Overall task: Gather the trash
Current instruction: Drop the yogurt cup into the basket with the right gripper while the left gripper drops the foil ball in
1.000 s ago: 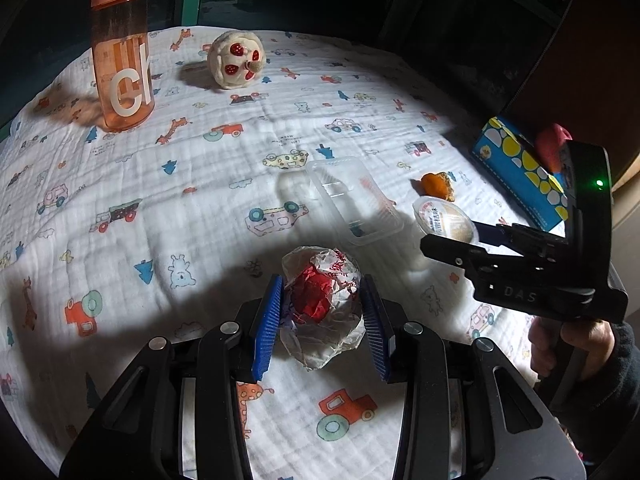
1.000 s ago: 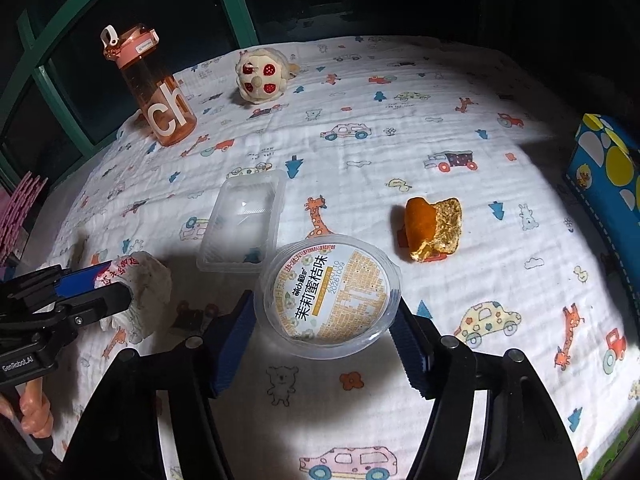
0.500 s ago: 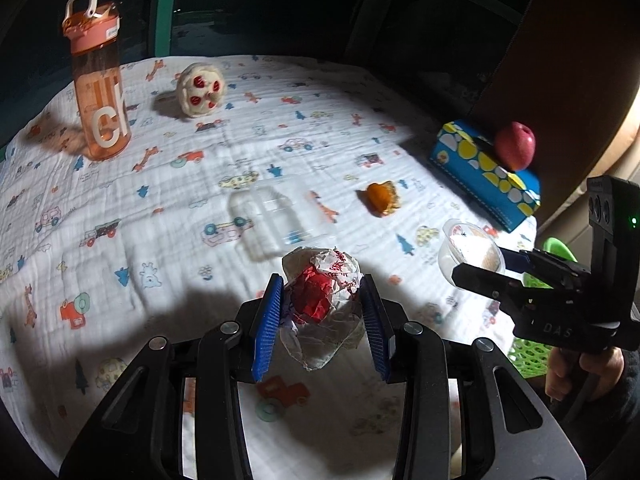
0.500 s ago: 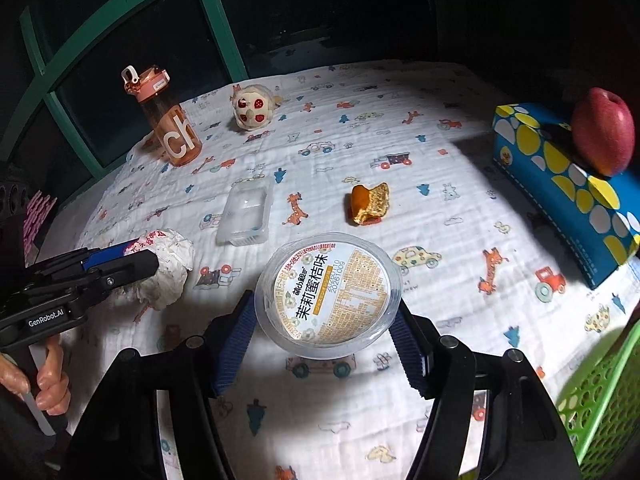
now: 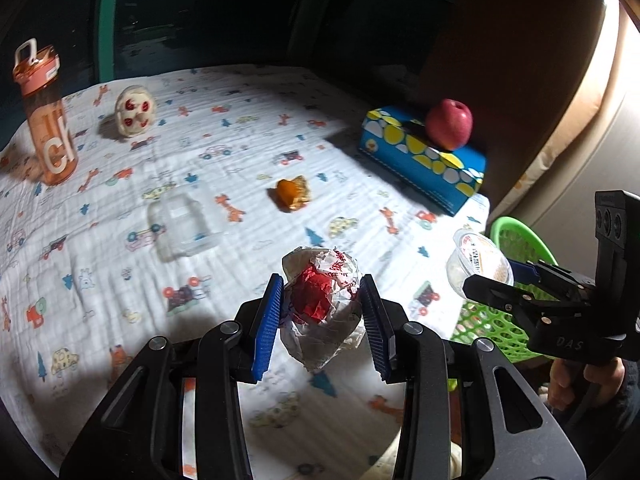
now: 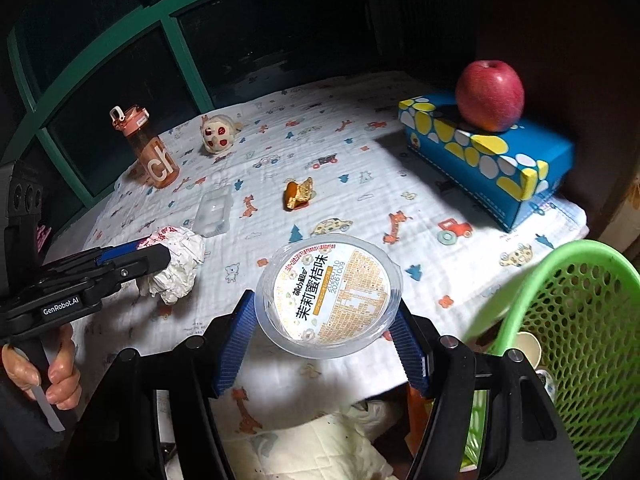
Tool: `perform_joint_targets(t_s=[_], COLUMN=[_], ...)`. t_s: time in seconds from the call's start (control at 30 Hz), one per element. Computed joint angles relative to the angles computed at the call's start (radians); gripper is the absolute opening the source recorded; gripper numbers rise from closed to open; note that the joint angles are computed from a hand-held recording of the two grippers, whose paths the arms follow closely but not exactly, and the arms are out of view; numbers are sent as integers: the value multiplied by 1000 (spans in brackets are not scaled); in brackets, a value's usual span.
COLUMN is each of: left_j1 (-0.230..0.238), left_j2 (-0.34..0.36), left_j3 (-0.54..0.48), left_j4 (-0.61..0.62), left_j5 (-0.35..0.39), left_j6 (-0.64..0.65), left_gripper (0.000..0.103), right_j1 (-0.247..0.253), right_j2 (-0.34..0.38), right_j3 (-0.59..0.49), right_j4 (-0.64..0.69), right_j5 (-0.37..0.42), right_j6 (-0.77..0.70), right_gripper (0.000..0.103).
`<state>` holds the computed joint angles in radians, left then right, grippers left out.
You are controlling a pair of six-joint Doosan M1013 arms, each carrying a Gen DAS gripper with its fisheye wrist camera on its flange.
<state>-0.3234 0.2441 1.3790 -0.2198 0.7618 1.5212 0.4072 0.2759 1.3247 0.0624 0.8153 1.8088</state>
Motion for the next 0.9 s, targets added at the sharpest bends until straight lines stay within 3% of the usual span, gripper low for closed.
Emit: perform_joint_targets(t_s=[0.43, 0.9], left_j1=[-81, -155], left_j2=[36, 90], left_j3=[-68, -156], left_j4=[-36, -56], left_j5=[30, 87], left_j6=[66, 122], left_gripper=[39, 39], right_j1=[-75, -155], right_j2=[-110, -186], right_j3=[117, 218], right_j4=[-153, -221], right_j5=[-9, -8], right_j6=[149, 266], right_gripper=[63, 63])
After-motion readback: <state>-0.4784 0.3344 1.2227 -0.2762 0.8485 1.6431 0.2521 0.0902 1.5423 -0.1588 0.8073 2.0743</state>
